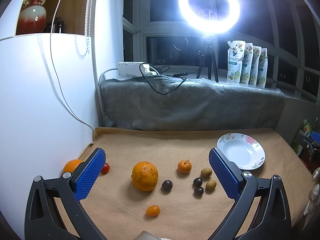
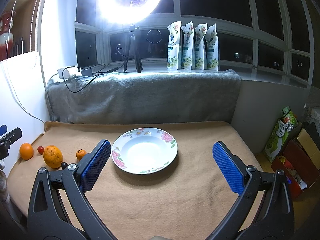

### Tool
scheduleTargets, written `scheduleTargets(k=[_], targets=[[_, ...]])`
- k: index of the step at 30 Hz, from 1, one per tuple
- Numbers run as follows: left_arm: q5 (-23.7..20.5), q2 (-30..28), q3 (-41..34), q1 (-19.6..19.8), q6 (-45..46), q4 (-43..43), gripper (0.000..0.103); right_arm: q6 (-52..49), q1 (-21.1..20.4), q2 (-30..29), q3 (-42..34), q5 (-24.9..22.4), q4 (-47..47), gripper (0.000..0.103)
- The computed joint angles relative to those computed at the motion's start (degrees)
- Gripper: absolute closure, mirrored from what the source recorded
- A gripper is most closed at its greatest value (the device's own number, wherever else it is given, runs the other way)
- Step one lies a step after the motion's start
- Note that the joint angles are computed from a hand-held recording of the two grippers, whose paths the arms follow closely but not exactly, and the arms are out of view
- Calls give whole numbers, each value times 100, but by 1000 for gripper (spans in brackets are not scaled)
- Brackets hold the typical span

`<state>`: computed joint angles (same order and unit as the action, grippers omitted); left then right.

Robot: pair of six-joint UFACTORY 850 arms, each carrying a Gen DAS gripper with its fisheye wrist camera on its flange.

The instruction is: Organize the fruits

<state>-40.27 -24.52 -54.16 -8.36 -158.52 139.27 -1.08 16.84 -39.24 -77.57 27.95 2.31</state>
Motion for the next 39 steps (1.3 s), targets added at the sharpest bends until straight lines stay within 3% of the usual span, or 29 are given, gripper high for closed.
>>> scheduleTargets(k=[17, 28, 35, 39], targets=[[40, -85, -74, -16, 25, -29, 1, 210, 5, -107, -170, -173, -252, 0], [349, -225, -231, 129, 24, -19, 1, 582, 6, -255, -408, -409, -765, 0], [531, -320, -218, 282, -31, 70, 1, 1371, 52, -464, -810, -702, -1753, 0], [825, -381, -216, 456, -389, 432, 1, 2340, 106, -669, -1174, -919, -2927, 0]])
